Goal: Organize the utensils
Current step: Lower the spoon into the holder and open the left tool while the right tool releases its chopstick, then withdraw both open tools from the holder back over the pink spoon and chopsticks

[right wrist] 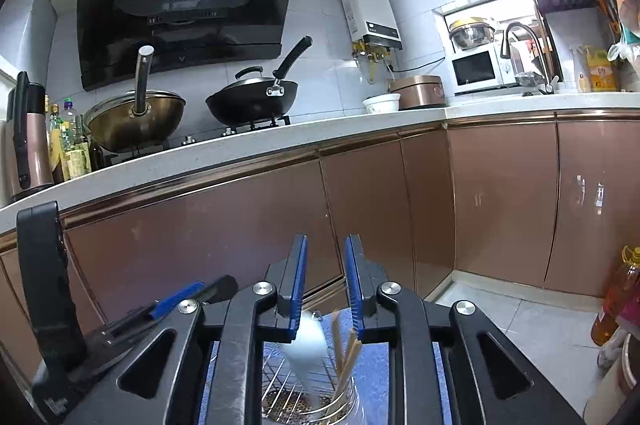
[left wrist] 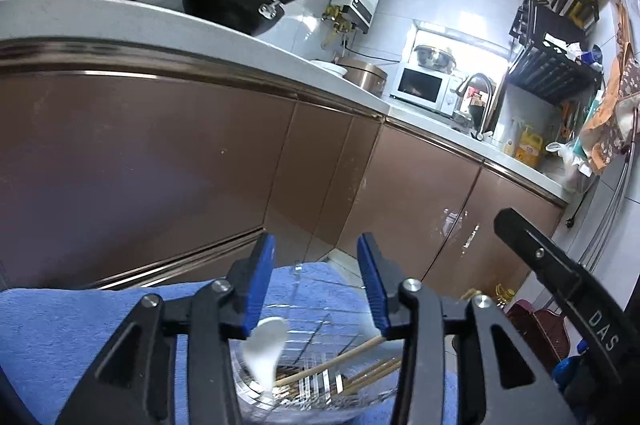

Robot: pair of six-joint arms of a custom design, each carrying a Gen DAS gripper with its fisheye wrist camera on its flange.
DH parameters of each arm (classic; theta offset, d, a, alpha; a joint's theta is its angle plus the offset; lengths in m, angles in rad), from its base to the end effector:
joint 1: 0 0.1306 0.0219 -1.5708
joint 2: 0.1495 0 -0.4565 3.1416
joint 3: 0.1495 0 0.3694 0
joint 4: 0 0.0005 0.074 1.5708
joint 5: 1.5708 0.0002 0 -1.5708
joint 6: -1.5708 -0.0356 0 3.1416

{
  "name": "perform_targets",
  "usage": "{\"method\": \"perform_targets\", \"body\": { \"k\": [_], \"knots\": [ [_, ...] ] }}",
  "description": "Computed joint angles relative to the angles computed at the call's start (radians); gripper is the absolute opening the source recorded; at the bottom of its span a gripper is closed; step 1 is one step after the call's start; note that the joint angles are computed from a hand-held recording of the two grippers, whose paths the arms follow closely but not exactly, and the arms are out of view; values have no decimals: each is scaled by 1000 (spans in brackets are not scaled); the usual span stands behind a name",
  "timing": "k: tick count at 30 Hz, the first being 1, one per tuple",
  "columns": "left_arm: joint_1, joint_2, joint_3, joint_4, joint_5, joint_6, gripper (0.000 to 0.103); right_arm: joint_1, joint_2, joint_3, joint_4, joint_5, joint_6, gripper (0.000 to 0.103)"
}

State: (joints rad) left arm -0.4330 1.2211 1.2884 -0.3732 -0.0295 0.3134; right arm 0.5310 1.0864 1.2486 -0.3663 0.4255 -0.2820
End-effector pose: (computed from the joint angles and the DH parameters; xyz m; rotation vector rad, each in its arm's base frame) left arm 0.3671 -0.1691 0.5696 0.0933 1.9030 -0.4829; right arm 0.3014 0.1594 0.5996 0.0874 1.7592 0.2143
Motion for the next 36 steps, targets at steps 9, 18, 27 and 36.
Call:
{"method": "perform_targets", "body": {
  "k": [9, 18, 27, 36],
  "knots": [
    [10, -132, 2, -162, -91, -64, 52, 117, -75, 33, -107, 146, -28, 43],
    [-77, -296, -3, -315, -290, -136, 56, 310, -130, 105, -362, 368, -129, 64],
    [-220, -421, -7, -380, -476, -183, 63, 552, -136, 174, -661, 614, -338, 98],
    [-244, -508, -15, -426, -525, -176, 64, 751, -96, 242, -1034, 765, -698, 103]
  ]
}}
